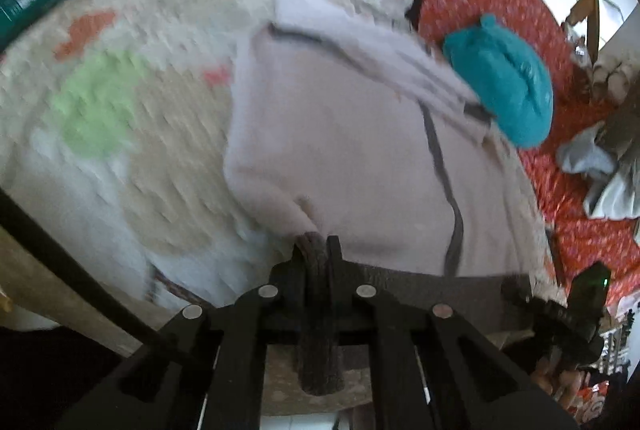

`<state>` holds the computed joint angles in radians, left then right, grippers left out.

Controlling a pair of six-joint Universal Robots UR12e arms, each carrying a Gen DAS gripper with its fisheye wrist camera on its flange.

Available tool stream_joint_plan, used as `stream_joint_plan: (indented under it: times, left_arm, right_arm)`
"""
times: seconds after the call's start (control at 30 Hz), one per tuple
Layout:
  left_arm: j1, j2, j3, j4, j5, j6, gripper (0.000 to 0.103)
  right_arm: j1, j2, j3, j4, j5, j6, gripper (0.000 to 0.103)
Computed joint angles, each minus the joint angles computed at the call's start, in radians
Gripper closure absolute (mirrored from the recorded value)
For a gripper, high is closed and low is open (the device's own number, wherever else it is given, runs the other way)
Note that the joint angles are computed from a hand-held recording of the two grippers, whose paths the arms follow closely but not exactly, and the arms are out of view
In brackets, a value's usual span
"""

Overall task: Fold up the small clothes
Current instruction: 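Grasp the brown ribbed hem with the left gripper while the right gripper grasps it too, then lift the hem with both grippers and fold it toward the collar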

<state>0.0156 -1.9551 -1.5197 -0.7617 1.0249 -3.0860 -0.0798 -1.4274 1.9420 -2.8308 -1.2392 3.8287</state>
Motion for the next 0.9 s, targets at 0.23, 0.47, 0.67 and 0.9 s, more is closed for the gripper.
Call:
stream_joint_plan:
  times: [0.23,0.47,0.67,0.9]
  left_arm:
    - [0.042,0.105,-0.092,0.034,-0.033,0.051,0.095]
    - [0.071,0.148,-0.164,-0.014,-0.014,0.054,0.096]
    - [0.082,0.122,-0.123,-0.007,-0.034,0.009,0.096]
    - [0.050,0.038,0.002,0.030,-0.043,-0.044,0.096]
  right_arm:
    - [0.000,-0.062,0.047,0.017,0.193,-0.071,0.093]
    - [0.035,-0.086,0.045,0.145,0.176,-0.151,0.093]
    - [0.047,-0.071,-0.014,0.169,0.150,-0.180,0.093]
    - [0.046,0.000,-0.153,0.219,0.141,-0.273,0.093]
